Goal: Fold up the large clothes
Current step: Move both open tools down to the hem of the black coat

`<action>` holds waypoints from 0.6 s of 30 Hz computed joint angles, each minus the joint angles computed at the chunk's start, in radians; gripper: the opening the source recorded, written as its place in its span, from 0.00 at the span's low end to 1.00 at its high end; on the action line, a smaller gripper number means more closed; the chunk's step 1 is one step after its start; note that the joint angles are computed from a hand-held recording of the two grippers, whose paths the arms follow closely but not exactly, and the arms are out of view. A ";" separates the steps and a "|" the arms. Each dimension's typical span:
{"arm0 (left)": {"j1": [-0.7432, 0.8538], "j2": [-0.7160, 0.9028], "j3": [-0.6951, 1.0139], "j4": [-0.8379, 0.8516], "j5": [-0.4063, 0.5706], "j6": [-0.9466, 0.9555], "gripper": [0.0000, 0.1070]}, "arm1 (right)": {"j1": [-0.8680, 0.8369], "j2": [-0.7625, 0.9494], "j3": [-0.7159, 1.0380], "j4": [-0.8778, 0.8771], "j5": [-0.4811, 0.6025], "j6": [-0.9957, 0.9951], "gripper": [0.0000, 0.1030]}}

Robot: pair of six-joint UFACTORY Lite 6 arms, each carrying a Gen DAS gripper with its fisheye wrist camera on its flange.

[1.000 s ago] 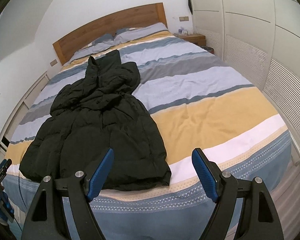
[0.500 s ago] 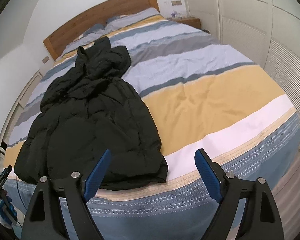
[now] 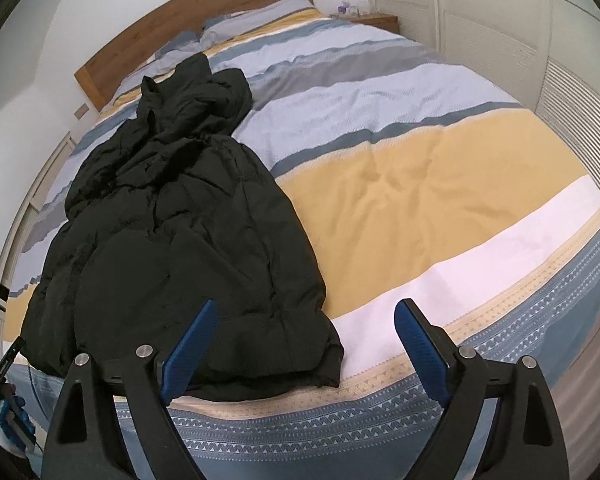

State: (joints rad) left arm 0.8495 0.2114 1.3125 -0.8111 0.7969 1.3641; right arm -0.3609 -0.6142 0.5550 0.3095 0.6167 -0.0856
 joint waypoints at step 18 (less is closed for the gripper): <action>0.035 0.629 0.766 0.094 0.399 -0.349 0.71 | -0.148 0.232 -0.004 0.340 -0.066 -0.394 0.88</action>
